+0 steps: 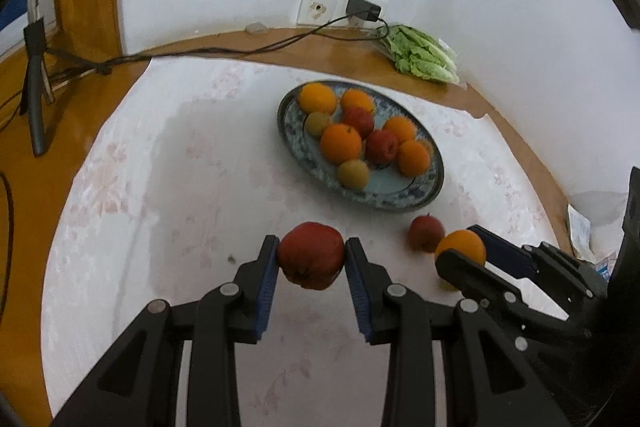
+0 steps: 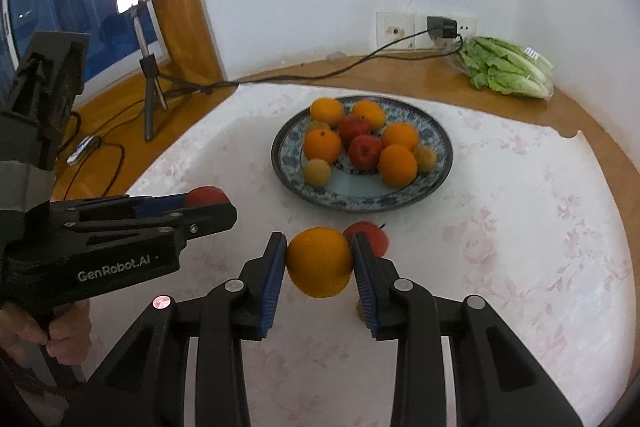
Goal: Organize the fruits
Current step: 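Carry the held apple and orange over the plate with both grippers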
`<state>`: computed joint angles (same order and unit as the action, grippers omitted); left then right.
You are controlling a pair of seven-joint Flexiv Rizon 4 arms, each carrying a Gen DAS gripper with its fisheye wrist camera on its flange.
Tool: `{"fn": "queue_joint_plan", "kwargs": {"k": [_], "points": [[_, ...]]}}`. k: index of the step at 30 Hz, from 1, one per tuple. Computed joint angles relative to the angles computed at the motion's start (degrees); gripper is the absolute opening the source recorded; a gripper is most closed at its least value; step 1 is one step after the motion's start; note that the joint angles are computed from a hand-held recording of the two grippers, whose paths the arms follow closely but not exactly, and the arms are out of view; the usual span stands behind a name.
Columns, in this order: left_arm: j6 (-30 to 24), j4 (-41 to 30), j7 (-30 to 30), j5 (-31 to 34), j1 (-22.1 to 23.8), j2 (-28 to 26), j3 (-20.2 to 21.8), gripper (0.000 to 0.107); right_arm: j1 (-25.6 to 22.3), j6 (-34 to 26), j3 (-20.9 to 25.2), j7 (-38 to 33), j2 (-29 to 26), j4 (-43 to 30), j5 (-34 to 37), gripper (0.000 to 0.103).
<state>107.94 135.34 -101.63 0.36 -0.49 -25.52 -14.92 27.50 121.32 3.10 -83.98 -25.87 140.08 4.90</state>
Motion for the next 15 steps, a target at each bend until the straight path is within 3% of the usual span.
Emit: {"fn": "queue_joint_plan", "kwargs": {"k": [15], "points": [[-1.6, -9.3, 6.0, -3.4, -6.0, -4.8, 4.5, 0.035, -4.0, 0.3, 0.5, 2.2, -2.0, -4.0, -3.1, 0.035]]}}
